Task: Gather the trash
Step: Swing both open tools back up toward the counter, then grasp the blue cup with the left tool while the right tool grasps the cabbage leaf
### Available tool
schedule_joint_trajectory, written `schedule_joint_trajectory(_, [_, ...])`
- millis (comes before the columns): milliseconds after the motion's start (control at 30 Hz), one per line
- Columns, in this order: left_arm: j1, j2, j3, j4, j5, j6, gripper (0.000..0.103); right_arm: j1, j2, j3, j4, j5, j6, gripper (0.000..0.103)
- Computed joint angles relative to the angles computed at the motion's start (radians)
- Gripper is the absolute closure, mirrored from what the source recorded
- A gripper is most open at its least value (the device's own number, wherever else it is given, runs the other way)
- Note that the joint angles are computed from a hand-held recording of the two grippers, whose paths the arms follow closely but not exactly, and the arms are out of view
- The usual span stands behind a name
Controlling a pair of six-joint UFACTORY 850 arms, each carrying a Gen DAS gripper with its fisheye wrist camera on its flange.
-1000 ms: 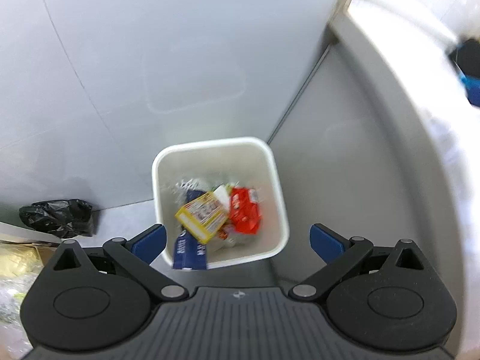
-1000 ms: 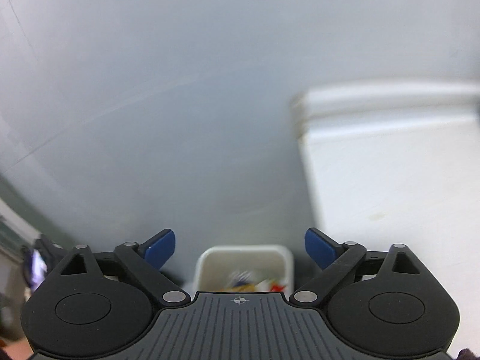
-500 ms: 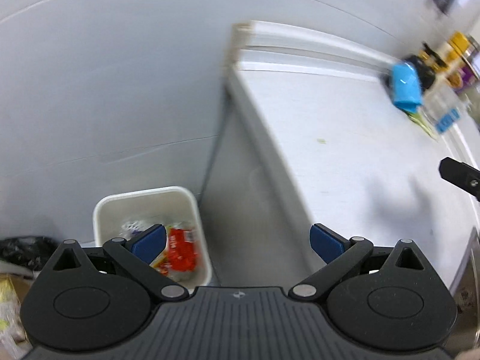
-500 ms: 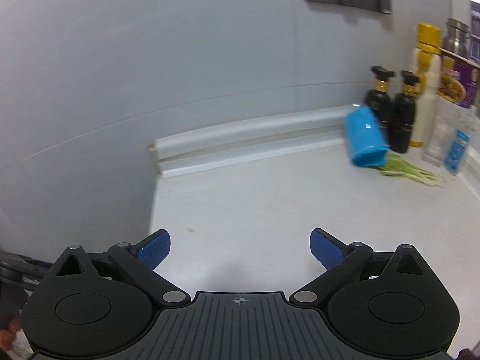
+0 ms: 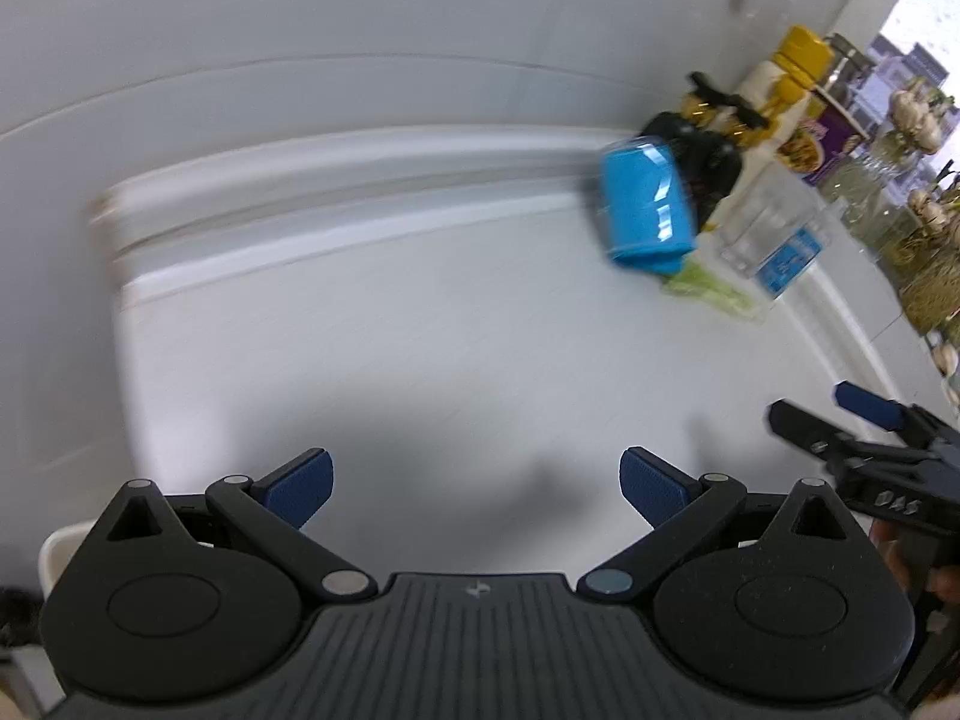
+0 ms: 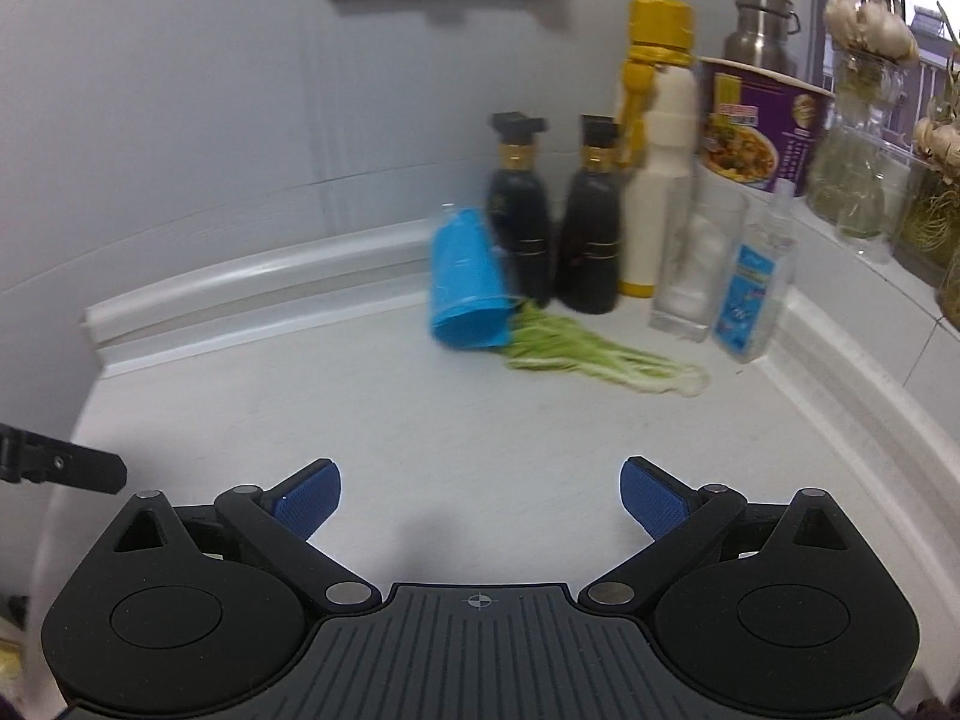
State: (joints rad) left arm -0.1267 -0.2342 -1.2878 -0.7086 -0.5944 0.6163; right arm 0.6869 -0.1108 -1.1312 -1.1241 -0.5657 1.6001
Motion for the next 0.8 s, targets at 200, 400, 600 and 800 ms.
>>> schedule_joint_trajectory(200, [-0.073, -0.082, -0.094, -0.095, 0.037, 0.041, 0.001, -0.112, -0.055, -0.007, -0.085, 0.113, -0.01, 0.002])
schedule_joint_trajectory(400, [-0.123, -0.183, -0.203, -0.184, 0.057, 0.071, 0.001, -0.181, -0.13, -0.049, -0.168, 0.207, -0.018, 0.002])
schedule_joint_trajectory(600, [-0.157, -0.257, -0.277, -0.239, 0.073, 0.125, 0.003, -0.207, -0.191, -0.102, -0.231, 0.252, -0.092, 0.004])
schedule_joint_trajectory(800, [-0.173, -0.309, -0.333, -0.267, 0.065, 0.159, 0.013, -0.217, -0.228, -0.132, -0.269, 0.279, -0.154, 0.023])
